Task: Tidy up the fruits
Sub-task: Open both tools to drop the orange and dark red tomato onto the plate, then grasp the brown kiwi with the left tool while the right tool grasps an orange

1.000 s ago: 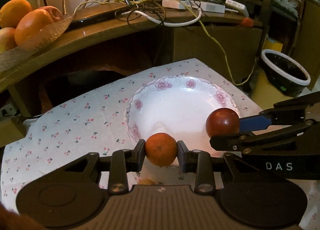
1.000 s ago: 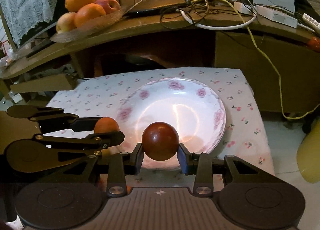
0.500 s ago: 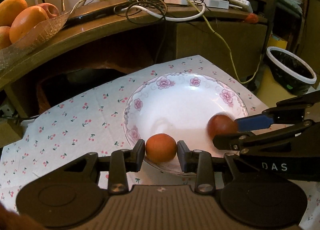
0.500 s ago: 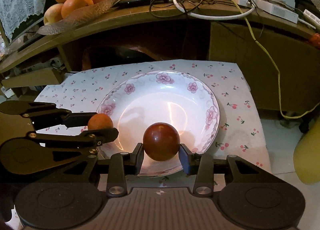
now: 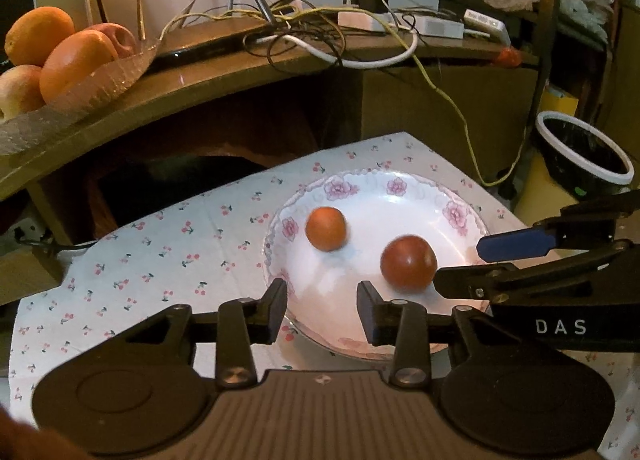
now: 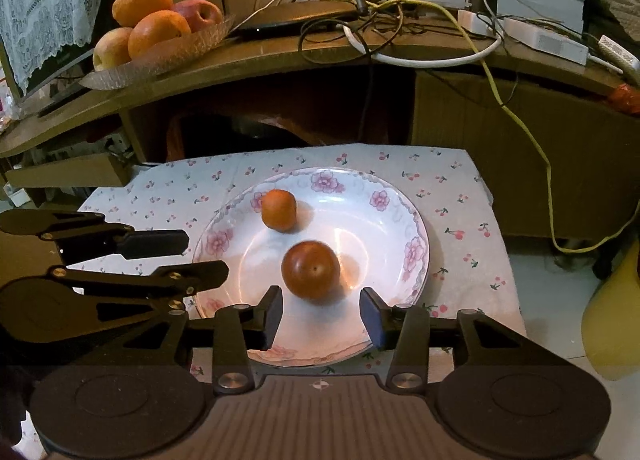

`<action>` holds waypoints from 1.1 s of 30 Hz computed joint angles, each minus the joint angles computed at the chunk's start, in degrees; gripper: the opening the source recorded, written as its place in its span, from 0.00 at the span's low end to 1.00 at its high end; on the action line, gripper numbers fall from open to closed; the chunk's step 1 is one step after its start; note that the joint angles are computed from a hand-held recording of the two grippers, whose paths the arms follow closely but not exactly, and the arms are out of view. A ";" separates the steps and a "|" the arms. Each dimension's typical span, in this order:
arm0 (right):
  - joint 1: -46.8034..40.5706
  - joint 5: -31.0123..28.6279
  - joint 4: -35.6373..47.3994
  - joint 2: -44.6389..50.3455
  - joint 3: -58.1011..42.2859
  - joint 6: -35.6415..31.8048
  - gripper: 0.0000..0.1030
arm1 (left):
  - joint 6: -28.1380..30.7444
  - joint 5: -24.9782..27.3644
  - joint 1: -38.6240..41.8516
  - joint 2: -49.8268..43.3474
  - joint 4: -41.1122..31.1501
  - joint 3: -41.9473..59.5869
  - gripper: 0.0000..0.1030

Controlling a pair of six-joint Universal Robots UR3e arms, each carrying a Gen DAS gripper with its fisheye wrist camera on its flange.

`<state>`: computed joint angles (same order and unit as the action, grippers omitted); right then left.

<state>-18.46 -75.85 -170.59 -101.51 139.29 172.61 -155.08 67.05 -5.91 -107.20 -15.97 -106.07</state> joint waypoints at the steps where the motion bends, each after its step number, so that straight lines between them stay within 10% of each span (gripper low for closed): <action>1: -0.01 0.10 -0.07 -0.34 0.28 0.12 0.45 | 0.01 -0.14 0.13 0.20 0.02 -0.13 0.42; 33: -1.12 6.52 13.38 -15.34 5.69 -6.07 0.48 | 8.70 -4.24 10.24 21.50 -6.58 -18.59 0.43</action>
<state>-19.58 -69.34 -157.20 -116.85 144.97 166.54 -146.39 62.81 4.32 -85.70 -22.55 -124.66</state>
